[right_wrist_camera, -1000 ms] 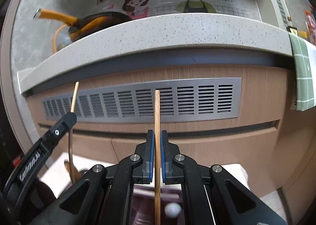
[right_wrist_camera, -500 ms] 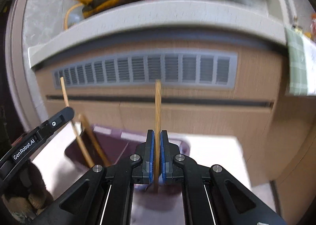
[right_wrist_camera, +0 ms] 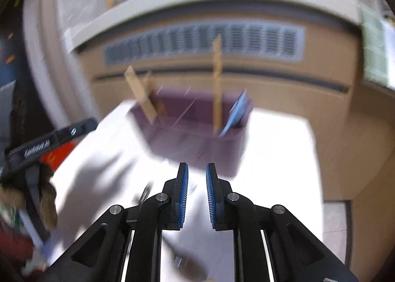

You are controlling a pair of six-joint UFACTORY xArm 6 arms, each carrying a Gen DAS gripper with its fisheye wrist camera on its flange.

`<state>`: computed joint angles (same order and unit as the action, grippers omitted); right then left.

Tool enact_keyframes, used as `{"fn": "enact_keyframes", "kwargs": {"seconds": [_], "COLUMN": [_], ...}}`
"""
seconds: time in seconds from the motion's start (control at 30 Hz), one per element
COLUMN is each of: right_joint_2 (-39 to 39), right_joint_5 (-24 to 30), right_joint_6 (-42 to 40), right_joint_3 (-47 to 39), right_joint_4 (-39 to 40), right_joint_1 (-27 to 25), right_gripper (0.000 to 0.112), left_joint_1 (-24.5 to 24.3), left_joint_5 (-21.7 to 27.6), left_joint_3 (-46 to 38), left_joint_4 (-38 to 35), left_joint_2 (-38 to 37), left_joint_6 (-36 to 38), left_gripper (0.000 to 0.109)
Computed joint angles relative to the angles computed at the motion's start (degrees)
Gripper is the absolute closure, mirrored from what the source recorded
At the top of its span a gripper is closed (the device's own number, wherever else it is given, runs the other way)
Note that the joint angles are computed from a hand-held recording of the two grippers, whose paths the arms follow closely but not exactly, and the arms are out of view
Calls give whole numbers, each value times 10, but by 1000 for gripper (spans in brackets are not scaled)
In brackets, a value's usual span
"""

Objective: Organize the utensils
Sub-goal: 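Lower the chopsticks into the holder and open both tools, then grasp the white plastic spoon handle with the right tool while the left tool moves toward the dark-handled spoon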

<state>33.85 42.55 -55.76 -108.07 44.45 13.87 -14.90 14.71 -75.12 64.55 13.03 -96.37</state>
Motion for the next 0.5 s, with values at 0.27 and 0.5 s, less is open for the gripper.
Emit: {"fn": "enact_keyframes", "kwargs": {"seconds": [0.27,0.5], "right_joint_2": [40,85], "right_joint_5": [43,117], "right_joint_6": [28,104], "right_joint_3": [-14,-79], "right_joint_4": [-70,-105], "right_joint_1": [7,5], "right_gripper": [98,96], "left_joint_1": [-24,-37], "left_joint_5": [-33,-12], "left_joint_3": [128,116], "left_joint_4": [-153,-180], "left_joint_2": [-44,-37], "left_joint_6": [90,136], "left_gripper": [64,64]}}
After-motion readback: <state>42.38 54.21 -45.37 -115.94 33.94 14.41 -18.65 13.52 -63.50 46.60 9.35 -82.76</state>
